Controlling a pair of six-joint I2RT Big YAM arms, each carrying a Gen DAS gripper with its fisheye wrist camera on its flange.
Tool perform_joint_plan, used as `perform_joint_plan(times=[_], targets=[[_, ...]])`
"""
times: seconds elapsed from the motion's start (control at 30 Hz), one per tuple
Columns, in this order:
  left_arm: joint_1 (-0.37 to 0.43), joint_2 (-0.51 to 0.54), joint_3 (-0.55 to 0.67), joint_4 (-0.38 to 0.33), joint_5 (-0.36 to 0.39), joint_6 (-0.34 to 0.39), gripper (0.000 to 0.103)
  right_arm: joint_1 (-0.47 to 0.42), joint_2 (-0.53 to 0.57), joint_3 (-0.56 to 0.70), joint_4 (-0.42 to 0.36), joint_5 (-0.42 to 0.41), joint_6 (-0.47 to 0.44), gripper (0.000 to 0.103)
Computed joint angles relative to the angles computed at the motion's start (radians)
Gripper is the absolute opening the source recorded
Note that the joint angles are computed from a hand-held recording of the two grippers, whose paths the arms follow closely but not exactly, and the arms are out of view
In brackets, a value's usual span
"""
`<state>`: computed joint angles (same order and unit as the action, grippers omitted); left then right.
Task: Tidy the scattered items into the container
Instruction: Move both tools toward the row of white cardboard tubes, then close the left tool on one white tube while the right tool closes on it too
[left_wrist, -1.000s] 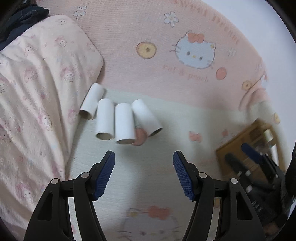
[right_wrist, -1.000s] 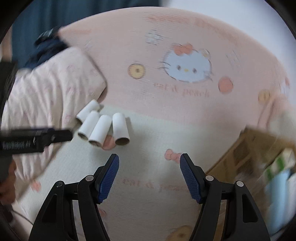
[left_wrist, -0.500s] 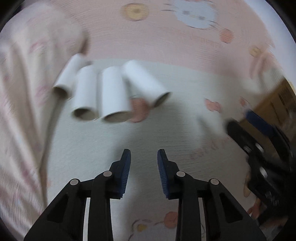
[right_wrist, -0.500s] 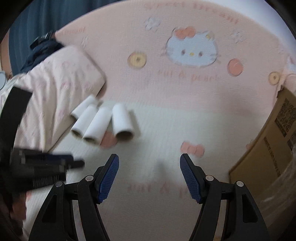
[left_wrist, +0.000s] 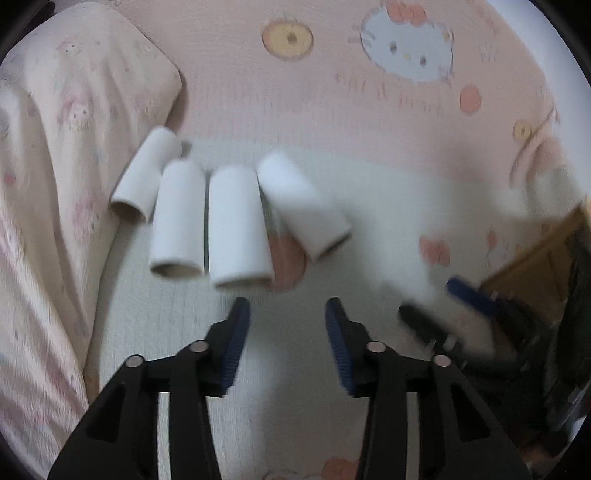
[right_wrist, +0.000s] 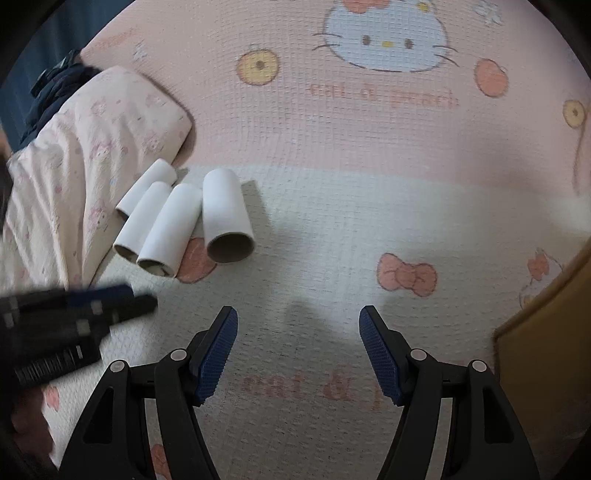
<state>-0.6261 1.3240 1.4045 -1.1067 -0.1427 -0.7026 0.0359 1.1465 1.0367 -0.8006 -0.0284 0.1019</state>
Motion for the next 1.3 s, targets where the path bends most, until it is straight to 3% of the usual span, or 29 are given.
perform_joint_plan(times=[0.1, 0.2, 0.33, 0.57, 0.77, 1.0, 1.17, 1.3], targets=[[0.054, 0.005, 0.005, 0.055, 0.133, -0.035, 0.054, 0.014, 0.0, -0.008, 0.035, -0.01, -0.033, 0.066], [0.076, 0.041, 0.03, 0.096, 0.206, -0.095, 0.055, 0.016, 0.011, -0.008, 0.059, -0.029, -0.022, 0.066], [0.091, 0.092, 0.076, 0.111, 0.259, -0.139, 0.056, -0.007, 0.032, -0.008, 0.094, -0.103, 0.021, 0.066], [0.1, 0.165, 0.13, 0.089, 0.272, -0.148, 0.056, -0.018, 0.067, -0.004, 0.093, -0.119, 0.046, 0.066], [0.148, 0.141, 0.03, 0.234, 0.412, -0.3, 0.055, 0.004, 0.105, 0.03, 0.085, -0.138, 0.009, 0.066], [0.153, 0.201, 0.103, 0.19, 0.375, -0.277, 0.055, -0.007, 0.146, 0.051, 0.112, -0.179, -0.002, 0.066], [0.156, 0.219, 0.113, 0.166, 0.368, -0.273, 0.055, -0.046, 0.161, 0.053, 0.142, -0.289, 0.049, 0.066], [0.154, 0.22, 0.102, 0.171, 0.365, -0.287, 0.055, -0.041, 0.162, 0.061, 0.153, -0.285, 0.006, 0.066]])
